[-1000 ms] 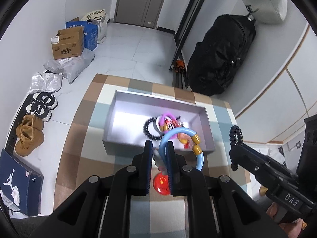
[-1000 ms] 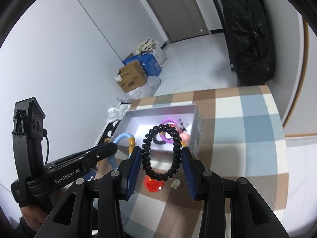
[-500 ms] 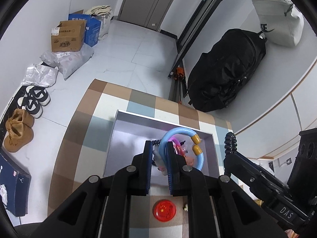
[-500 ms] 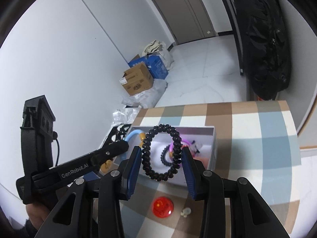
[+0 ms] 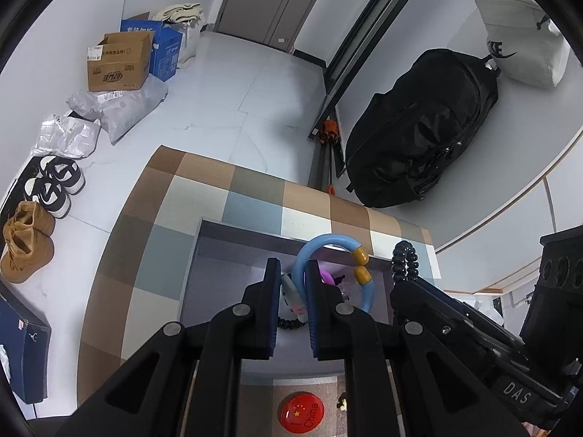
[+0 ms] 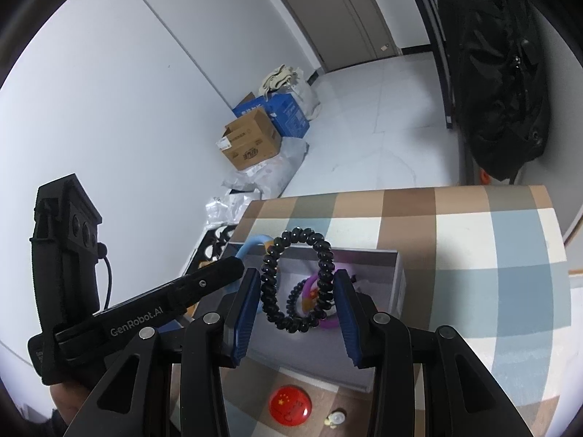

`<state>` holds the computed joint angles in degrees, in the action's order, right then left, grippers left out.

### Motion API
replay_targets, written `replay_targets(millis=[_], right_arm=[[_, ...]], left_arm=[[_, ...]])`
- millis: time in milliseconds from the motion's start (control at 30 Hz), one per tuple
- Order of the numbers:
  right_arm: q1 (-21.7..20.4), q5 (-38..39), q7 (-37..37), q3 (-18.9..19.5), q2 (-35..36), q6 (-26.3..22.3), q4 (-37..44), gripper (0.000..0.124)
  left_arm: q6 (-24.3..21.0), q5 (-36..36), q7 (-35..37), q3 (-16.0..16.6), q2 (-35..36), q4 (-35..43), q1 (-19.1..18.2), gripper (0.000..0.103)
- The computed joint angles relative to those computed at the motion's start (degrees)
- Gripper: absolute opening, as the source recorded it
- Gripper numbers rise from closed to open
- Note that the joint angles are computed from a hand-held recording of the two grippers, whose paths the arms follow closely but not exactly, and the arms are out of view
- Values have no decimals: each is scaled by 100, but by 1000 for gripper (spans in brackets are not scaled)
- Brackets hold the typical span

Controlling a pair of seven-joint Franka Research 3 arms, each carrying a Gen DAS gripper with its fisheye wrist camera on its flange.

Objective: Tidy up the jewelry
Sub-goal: 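Carry the bracelet into the box with the right gripper while the left gripper grasps the blue ring, then release the bracelet and blue ring into the box with both grippers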

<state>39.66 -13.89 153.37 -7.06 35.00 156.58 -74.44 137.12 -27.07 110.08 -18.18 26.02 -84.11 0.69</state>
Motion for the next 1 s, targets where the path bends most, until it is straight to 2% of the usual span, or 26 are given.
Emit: replay_targets(millis=[400, 467, 667, 767, 833, 933, 1000], right_arm=[[-74, 166, -194, 85, 30, -72, 16, 41], [-72, 170, -209, 84, 40, -116, 39, 42], [-26, 75, -53, 7, -20, -82, -64, 48], [16, -5, 78, -55, -109, -8, -198, 56], [57, -88, 192, -111, -176, 67, -304, 72], [96, -216, 305, -158, -244, 37, -384, 77], [91, -271, 376, -157, -282, 17, -432, 77]], left_arm=[[-154, 84, -131, -25, 138, 159, -44, 9], [-66, 111, -187, 1, 129, 128, -65, 9], [-169, 37, -326, -41, 214, 222, -4, 11], [-72, 209, -401, 27, 162, 155, -79, 11], [-116, 256, -444, 32, 143, 140, -82, 11], [27, 543, -540, 129, 59, 33, -214, 12], [147, 697, -529, 150, -21, -87, -241, 18]])
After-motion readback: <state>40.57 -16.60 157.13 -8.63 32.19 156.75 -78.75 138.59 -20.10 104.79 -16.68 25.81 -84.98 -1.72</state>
